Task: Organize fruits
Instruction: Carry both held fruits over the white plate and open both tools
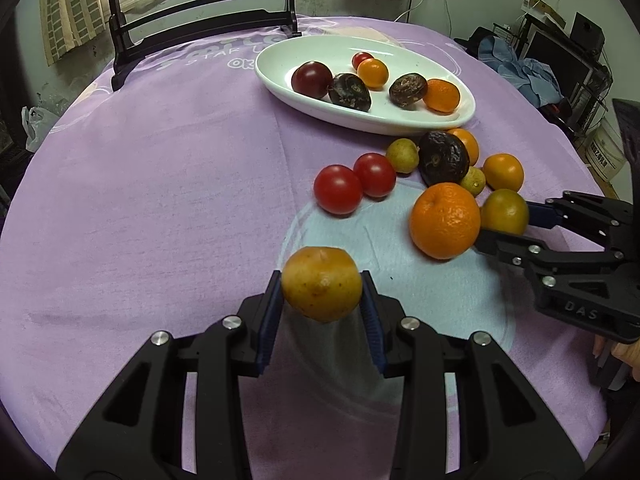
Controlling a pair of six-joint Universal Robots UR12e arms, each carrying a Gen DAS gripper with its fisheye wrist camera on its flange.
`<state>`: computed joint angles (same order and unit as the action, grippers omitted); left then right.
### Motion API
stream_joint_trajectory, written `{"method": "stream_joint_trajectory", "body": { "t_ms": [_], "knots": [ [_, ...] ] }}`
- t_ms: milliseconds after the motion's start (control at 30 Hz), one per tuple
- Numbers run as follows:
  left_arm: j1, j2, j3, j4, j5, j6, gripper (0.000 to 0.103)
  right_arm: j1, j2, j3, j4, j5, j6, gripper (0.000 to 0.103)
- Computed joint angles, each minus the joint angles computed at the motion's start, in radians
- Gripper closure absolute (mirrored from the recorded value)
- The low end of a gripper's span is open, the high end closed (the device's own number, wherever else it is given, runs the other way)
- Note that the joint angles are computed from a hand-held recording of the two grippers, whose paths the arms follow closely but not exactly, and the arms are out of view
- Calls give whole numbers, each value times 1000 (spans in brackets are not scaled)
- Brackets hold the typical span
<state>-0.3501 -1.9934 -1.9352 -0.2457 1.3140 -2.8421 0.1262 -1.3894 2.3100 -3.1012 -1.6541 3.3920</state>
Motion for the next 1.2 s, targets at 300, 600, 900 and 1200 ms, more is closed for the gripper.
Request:
{"method": "stream_joint_trajectory", "body": {
  "t_ms": [300,600,900,1200],
  "knots": [
    [-14,60,-22,46,7,15,65,-17,-124,75,-84,1,-6,60],
    [-43,83,17,81,8,50,65,-54,-182,74,-146,0,-71,60],
    [-81,-29,190,17,30,-4,65,-117,-85,-15,-138,28,-104,60],
    [-107,-151,348,-75,87,-84,64,-164,38,-100,-89,57,-91,60]
  ]
}}
